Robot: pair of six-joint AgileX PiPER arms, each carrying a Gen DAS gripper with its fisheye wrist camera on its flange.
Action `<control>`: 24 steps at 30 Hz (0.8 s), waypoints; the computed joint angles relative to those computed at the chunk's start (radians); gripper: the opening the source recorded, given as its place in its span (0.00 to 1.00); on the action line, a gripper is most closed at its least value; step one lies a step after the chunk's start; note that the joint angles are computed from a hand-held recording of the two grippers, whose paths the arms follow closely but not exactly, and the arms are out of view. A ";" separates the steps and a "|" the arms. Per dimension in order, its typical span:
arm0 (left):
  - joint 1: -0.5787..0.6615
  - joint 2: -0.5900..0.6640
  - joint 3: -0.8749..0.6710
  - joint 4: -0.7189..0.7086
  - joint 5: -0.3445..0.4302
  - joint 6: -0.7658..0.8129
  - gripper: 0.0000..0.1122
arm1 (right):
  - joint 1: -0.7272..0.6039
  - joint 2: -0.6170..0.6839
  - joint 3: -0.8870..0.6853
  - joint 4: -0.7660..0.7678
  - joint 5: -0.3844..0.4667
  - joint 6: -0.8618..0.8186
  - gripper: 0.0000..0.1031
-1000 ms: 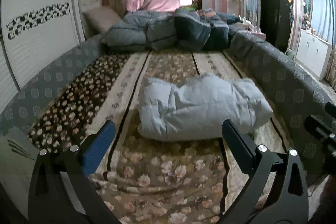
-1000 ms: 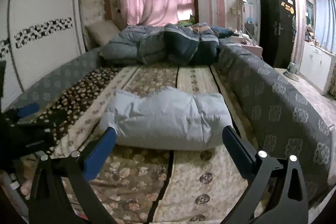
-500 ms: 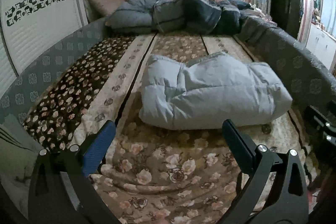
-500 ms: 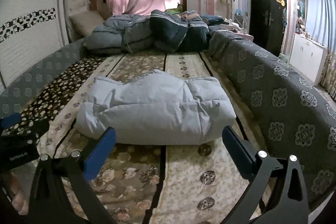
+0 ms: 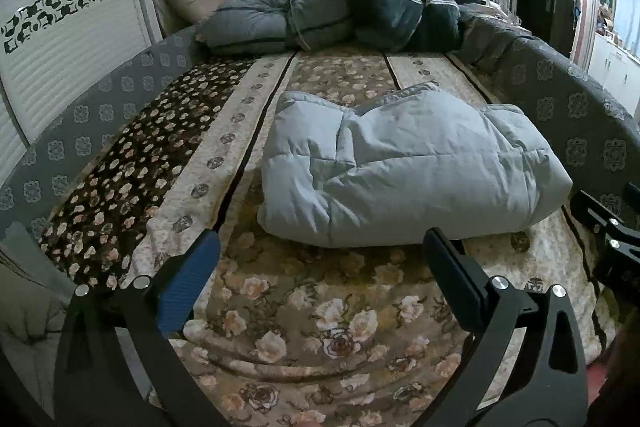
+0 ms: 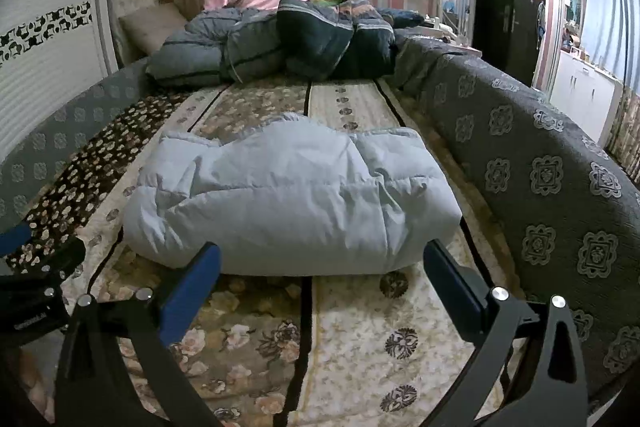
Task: Fold large clothes
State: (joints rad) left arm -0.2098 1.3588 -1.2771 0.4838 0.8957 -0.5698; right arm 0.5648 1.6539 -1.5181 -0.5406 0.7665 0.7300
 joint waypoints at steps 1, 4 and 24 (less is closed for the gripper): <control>0.002 0.003 -0.001 -0.001 -0.001 -0.002 0.89 | 0.002 0.004 -0.005 -0.003 0.004 0.003 0.98; 0.008 0.013 -0.006 -0.003 -0.004 0.001 0.89 | 0.002 0.009 -0.010 0.003 0.004 -0.005 0.98; -0.002 0.033 -0.053 -0.036 -0.018 0.030 0.89 | -0.005 0.030 -0.022 0.000 0.001 -0.009 0.98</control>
State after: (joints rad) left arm -0.2120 1.3918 -1.3305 0.4482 0.8780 -0.5400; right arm 0.5595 1.6840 -1.5397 -0.5405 0.7679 0.7209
